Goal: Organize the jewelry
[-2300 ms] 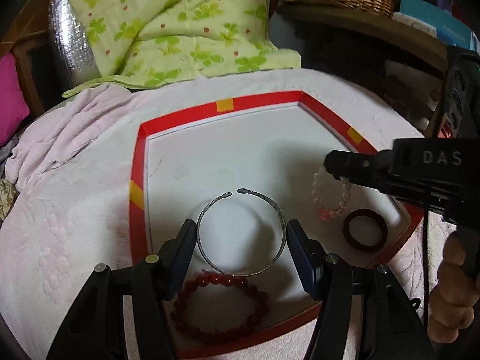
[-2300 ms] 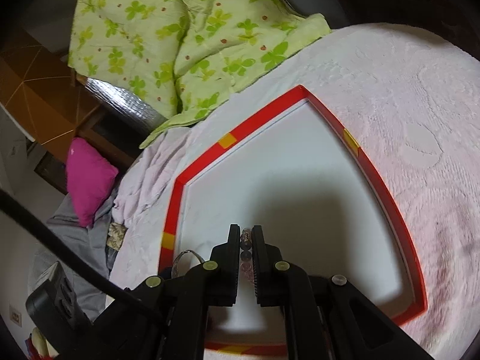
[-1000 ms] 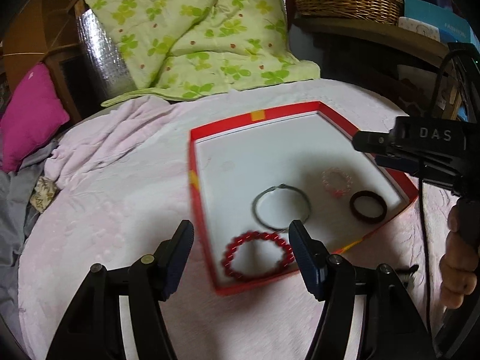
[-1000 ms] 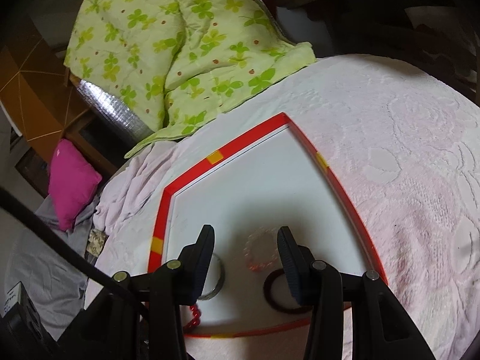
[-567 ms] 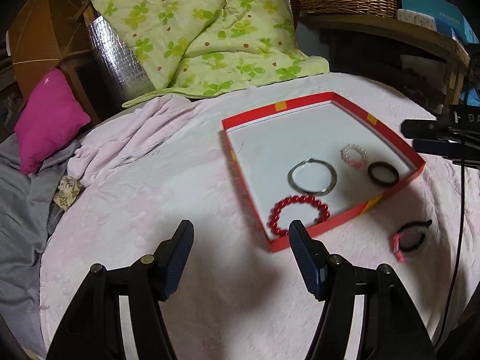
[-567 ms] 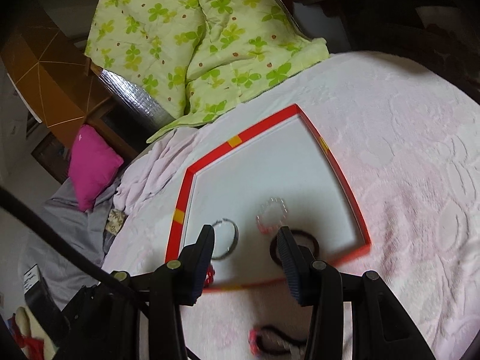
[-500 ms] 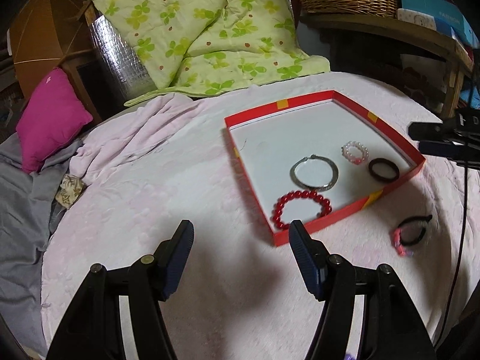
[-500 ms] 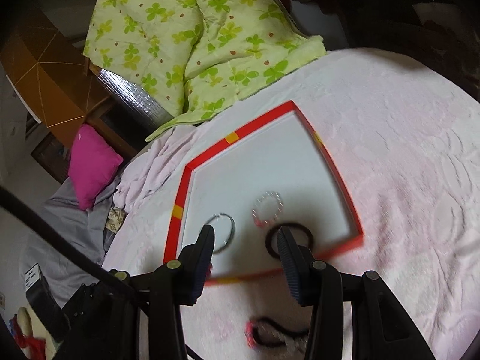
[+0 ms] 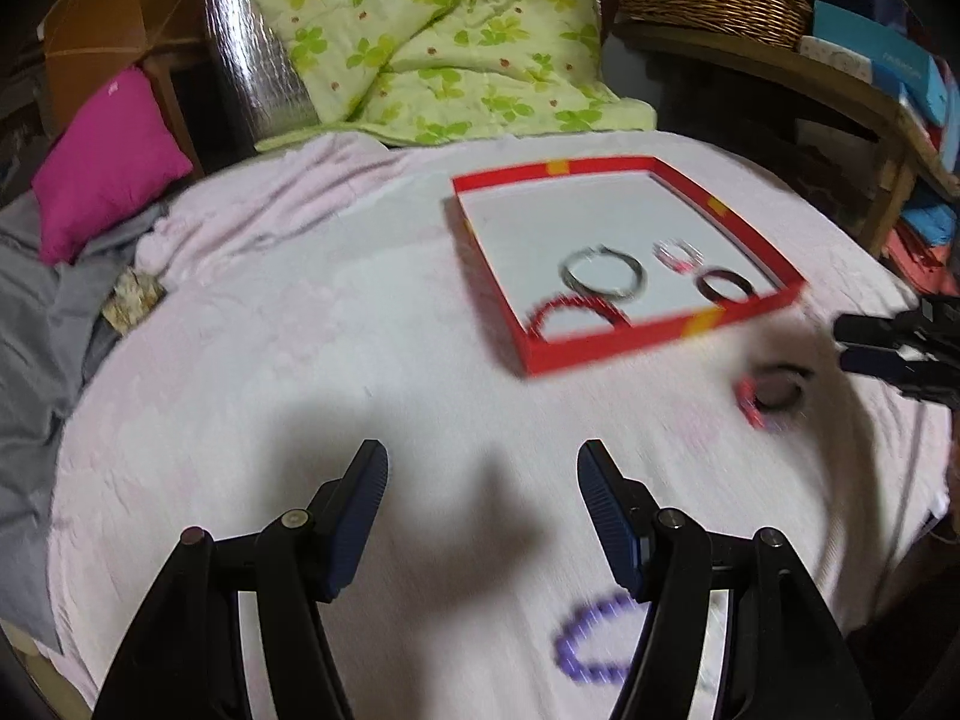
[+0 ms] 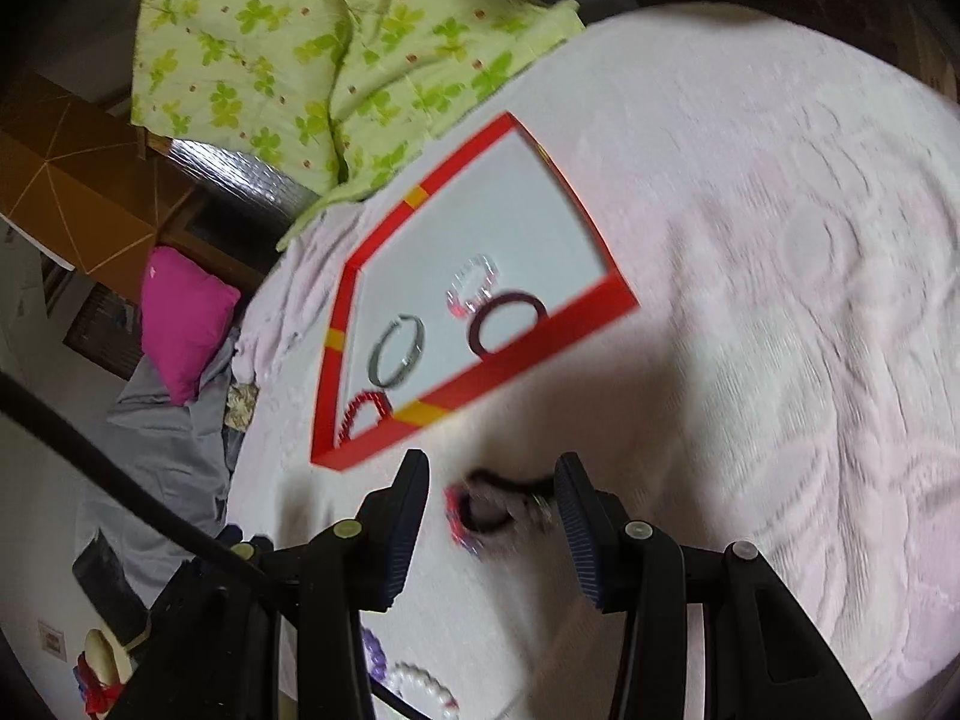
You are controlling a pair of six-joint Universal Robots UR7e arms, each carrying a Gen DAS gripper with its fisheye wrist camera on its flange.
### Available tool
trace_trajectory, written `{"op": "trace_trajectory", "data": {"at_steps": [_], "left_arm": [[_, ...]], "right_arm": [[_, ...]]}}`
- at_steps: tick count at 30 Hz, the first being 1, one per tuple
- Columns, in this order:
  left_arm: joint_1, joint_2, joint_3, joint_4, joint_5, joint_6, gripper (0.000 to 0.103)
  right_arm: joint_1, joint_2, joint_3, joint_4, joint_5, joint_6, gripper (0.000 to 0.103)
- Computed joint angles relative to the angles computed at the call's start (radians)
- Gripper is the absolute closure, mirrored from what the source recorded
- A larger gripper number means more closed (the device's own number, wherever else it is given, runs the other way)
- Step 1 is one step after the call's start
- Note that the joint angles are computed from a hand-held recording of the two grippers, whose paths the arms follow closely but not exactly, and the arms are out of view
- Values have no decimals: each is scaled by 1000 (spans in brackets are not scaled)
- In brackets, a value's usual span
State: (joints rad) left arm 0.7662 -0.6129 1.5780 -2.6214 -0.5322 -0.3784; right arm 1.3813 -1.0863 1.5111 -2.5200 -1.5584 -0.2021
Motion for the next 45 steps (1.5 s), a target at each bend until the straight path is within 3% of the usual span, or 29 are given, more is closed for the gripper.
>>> {"op": "trace_trajectory", "data": {"at_steps": [6,13,16,18,21,23,28,34,37,38,41,45], "left_arm": [[-37,-29,101,27,-78,-65,36],[-65,3,122,77,-124,-68,36],[-65,37,91,145,-95,-75,35],[-62,50,91,92,-100,-37,26],[-55,81,72,87,-50,-19,24],[-42,87,75,5,-60,21,24],[-18,108,36,-56,-62,67,24],[4,161,-77,-40,-17,128,24],[22,176,-133,-4,-12,102,24],[26,176,-144,12,-17,82,24],[28,171,-153,24,-15,51,24],[6,167,-117,-47,25,102,24]], "right_arm": [[-11,-1,-6,30,7,21,56],[-9,3,-17,59,17,20,56],[-12,5,-26,70,16,34,56],[-14,6,-30,70,22,41,56],[-21,5,-34,70,38,46,56],[-23,7,-38,72,44,49,56],[-25,19,-54,107,54,43,58],[-26,65,-102,151,32,95,58],[-17,87,-116,151,16,104,58],[-15,89,-115,144,13,102,60],[-2,101,-120,146,-29,84,91],[11,94,-100,88,-59,43,96]]}}
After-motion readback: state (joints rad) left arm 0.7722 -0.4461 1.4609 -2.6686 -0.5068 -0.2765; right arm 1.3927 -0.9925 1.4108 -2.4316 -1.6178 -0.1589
